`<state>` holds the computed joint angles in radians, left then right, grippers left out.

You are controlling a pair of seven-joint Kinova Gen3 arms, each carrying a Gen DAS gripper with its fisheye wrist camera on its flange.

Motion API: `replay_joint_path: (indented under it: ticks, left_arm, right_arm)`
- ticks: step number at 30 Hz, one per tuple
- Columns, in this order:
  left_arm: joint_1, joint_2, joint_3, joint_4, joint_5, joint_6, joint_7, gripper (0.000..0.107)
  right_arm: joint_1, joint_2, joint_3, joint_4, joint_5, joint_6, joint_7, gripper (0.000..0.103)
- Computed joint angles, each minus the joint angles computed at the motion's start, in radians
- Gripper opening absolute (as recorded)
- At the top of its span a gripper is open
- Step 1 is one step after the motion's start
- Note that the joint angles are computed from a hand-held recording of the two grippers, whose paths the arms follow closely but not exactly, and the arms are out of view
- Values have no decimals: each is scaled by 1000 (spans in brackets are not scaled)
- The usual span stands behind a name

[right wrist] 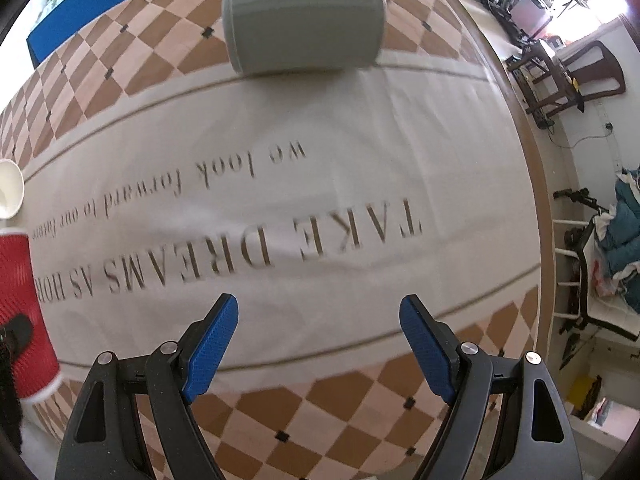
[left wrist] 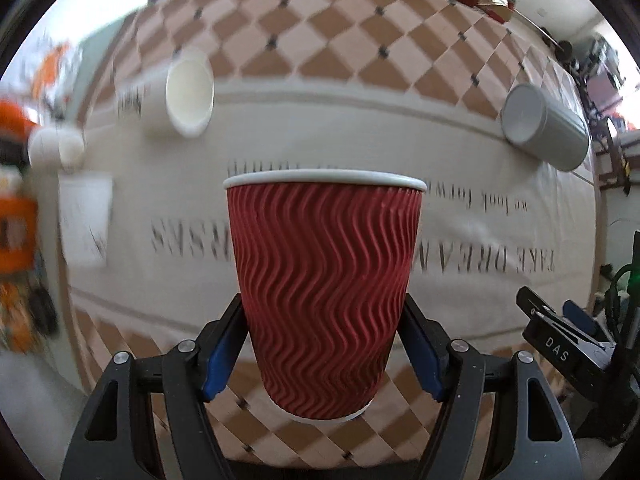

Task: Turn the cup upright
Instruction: 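Lift the red cup with the left tool and carry it toward the right tool, then close the right tool on the red cup while the left tool opens and releases it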

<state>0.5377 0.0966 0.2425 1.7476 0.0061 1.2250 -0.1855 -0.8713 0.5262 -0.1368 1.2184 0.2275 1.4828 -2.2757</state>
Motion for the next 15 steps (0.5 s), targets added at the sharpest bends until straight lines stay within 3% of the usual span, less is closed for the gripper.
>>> replay_joint_path:
  ticks: [6, 15]
  left_arm:
    - [28, -10, 26, 89, 60, -126, 57, 71]
    - [100, 113, 25, 42, 46, -178, 30, 71]
  right_arm:
    - [2, -74, -14, 142, -5, -37, -57, 84]
    - [44, -145, -35, 271, 3, -67, -95, 84]
